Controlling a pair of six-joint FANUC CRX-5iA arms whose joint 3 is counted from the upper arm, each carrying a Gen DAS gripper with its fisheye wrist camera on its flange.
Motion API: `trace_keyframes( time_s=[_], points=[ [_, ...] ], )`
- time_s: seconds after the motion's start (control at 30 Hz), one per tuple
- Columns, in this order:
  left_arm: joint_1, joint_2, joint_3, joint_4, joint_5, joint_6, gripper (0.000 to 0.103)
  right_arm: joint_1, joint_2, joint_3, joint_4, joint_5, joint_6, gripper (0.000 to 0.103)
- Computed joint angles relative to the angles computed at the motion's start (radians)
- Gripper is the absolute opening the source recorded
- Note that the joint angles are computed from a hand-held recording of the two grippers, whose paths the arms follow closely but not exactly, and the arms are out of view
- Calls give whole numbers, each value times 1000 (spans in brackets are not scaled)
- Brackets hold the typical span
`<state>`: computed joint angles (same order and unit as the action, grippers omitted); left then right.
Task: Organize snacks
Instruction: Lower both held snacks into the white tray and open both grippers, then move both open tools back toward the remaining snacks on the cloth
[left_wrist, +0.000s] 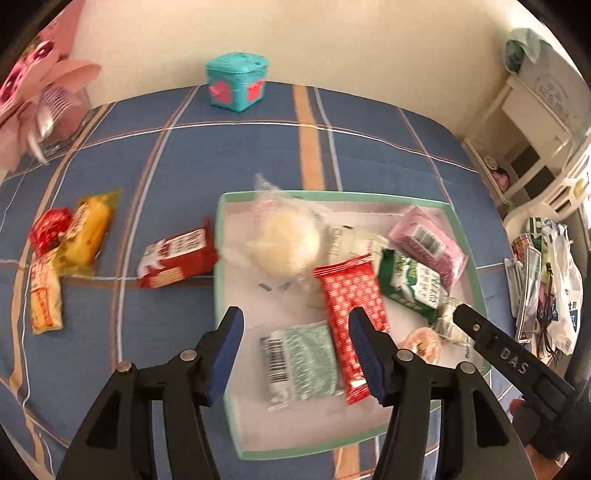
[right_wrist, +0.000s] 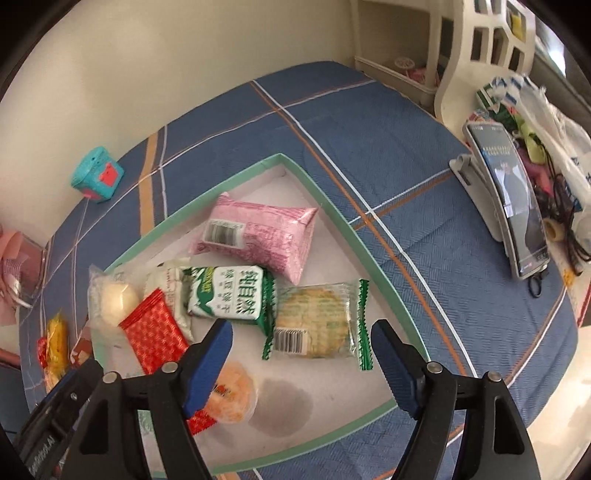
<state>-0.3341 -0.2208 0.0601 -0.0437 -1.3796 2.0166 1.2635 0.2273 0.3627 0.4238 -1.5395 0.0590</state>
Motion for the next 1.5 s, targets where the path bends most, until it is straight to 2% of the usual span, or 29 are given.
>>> trace_keyframes(
  time_s=[0.03, 0.07, 0.17, 0.23, 0.37, 0.5, 0.67, 0.87, 1.07, 1.17, 1.27, 1.5],
  points=[
    [7, -8, -7, 1, -2, 3, 75, 5, 2, 3, 1, -1, 0, 80],
    [14, -19, -16, 1, -1, 7, 79, 11, 7, 11, 1, 2, 2, 80],
    [23, -38, -24, -23, -17, 26, 80, 24, 21, 33, -5, -2, 15, 80],
    [25, -50, -28, -45, -29, 35, 85, 36, 39, 57, -7, -12, 25, 80],
    [36, -81, -44, -72, -39, 44, 85, 60, 54, 80, -4, -13, 25, 82],
    [35, -115, -57, -110, -35, 43, 86, 83, 72, 102, 18, -15, 39, 103],
    [42, -150, -71, -149, -38, 55, 86, 105, 83, 110, 49, -16, 42, 103],
    [106, -205, -116, -94, 2, 21, 86, 117, 83, 111, 60, 12, 24, 103],
    [144, -224, -122, -89, 0, 1, 86, 122, 90, 114, 58, 31, 15, 103],
    [151, -224, -114, -114, -16, 4, 86, 122, 90, 111, 57, 64, 11, 103],
    [169, -225, -112, -130, -31, -4, 86, 121, 111, 139, 53, 57, 14, 103],
    [276, -262, -138, -149, -39, -22, 86, 128, 146, 168, 81, 130, 25, 103]
  ],
)
